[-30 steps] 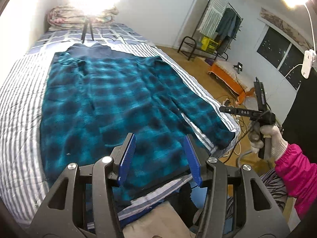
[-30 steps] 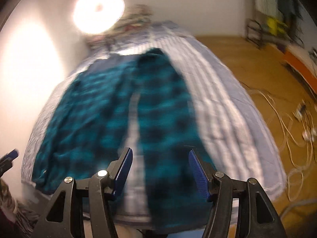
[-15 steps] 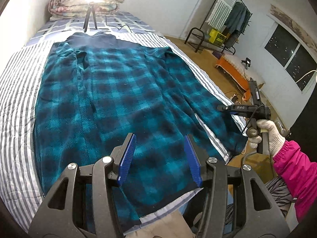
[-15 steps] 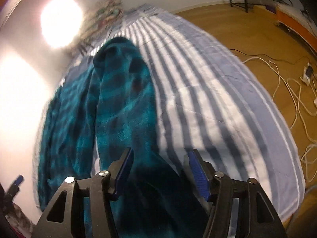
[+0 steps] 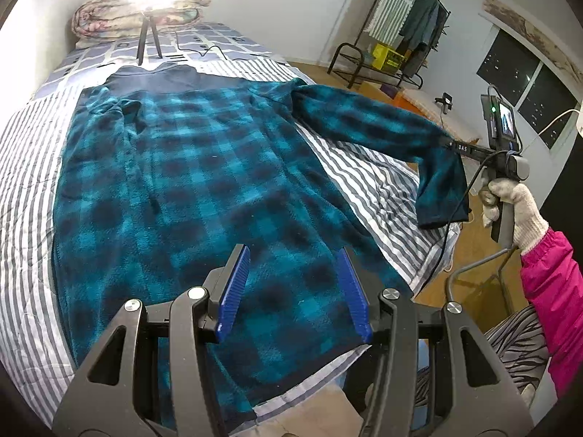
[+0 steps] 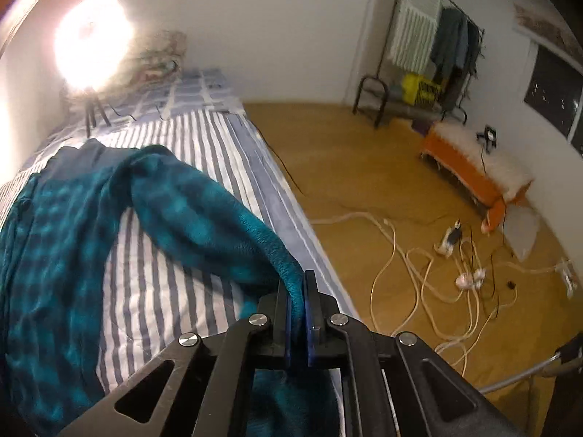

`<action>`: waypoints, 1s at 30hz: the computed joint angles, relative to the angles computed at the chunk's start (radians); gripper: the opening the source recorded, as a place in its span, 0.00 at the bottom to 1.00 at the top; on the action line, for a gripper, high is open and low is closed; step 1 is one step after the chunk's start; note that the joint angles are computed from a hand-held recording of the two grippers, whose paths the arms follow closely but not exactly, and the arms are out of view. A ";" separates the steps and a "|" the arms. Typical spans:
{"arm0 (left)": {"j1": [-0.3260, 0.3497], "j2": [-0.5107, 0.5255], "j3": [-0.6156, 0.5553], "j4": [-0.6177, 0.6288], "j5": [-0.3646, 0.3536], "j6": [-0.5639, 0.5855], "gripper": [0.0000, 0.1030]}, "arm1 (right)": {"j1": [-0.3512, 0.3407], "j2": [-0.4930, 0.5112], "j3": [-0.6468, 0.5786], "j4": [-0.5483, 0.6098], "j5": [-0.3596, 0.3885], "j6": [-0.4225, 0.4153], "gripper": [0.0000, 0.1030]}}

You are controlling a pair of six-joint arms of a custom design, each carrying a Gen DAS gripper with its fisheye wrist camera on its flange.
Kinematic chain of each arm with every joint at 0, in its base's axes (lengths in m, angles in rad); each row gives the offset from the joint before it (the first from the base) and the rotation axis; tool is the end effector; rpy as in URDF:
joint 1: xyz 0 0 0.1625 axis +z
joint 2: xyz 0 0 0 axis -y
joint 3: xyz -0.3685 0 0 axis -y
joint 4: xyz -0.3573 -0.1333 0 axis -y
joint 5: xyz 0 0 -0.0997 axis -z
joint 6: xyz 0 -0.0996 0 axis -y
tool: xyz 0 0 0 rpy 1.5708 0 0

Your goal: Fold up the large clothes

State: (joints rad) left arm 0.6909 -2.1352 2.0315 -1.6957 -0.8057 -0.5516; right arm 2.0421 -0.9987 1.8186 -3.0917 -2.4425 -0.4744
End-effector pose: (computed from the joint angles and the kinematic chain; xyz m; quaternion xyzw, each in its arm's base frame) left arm -0.0805 -0.3290 0.4635 0.1086 0.9162 -0.3232 0.2104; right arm 0.3055 -0.4738 0.2264 0.2587 -0.8240 0.3107 0.3970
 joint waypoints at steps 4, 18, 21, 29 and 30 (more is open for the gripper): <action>-0.009 -0.006 0.002 0.012 0.015 -0.008 0.50 | 0.044 0.013 0.029 -0.019 0.002 -0.072 0.03; 0.009 -0.026 0.021 0.058 -0.006 -0.081 0.50 | -0.114 -0.273 0.144 0.403 0.271 0.173 0.42; 0.023 -0.008 0.035 0.023 -0.033 -0.071 0.50 | -0.176 -0.349 0.153 0.484 0.373 0.178 0.61; 0.028 0.107 0.069 -0.132 -0.110 0.017 0.50 | -0.335 -0.491 0.274 0.536 0.545 0.275 0.64; 0.025 0.124 0.070 -0.148 -0.119 0.032 0.50 | -0.374 -0.526 0.300 0.557 0.634 0.306 0.64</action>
State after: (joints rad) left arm 0.7163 -2.0115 2.1017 -1.8433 -0.9247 -0.5191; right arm 1.6680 -1.5248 2.1190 -2.5342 -1.8088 -0.1686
